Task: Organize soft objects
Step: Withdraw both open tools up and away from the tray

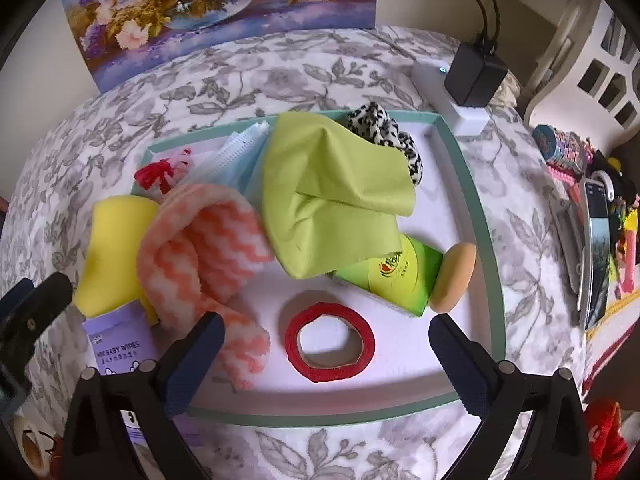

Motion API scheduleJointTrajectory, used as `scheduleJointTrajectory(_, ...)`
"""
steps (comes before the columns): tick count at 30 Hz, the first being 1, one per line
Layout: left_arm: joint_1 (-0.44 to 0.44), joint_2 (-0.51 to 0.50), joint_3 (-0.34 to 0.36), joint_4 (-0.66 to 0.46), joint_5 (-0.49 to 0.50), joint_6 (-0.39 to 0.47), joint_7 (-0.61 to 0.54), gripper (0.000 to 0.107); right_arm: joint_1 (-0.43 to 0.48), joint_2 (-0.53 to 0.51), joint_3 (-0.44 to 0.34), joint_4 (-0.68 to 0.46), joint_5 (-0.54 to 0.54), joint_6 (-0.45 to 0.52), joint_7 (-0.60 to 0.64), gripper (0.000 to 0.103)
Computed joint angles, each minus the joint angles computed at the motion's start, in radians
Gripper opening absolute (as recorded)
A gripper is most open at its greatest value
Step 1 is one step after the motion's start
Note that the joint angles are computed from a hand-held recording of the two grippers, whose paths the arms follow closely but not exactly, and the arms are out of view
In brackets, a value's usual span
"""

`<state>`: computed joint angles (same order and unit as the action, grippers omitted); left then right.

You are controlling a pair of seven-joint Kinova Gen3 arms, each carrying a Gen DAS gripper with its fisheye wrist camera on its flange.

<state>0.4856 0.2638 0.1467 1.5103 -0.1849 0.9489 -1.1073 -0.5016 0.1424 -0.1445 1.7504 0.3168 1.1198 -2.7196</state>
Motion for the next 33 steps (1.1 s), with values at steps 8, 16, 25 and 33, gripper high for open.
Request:
scheduleJointTrajectory(8, 0.05, 0.027, -0.038, -0.013, -0.14, 0.056, 0.127, 0.094, -0.012, -0.001, -0.003, -0.004, 0.016, 0.004, -0.006, 0.103)
scheduleJointTrajectory(16, 0.025, 0.045, -0.027, -0.02, -0.114, 0.068, 0.099, 0.094, -0.017, -0.027, -0.011, 0.001, 0.033, 0.0, -0.046, 0.103)
scheduleJointTrajectory(25, 0.051, 0.023, -0.033, -0.009, -0.147, 0.084, 0.14, 0.094, -0.039, -0.063, -0.04, -0.011, 0.07, 0.018, -0.097, 0.103)
scheduleJointTrajectory(33, 0.048, -0.04, -0.006, 0.055, -0.174, 0.134, 0.141, 0.094, -0.106, -0.116, -0.103, 0.02, 0.136, 0.043, -0.245, 0.103)
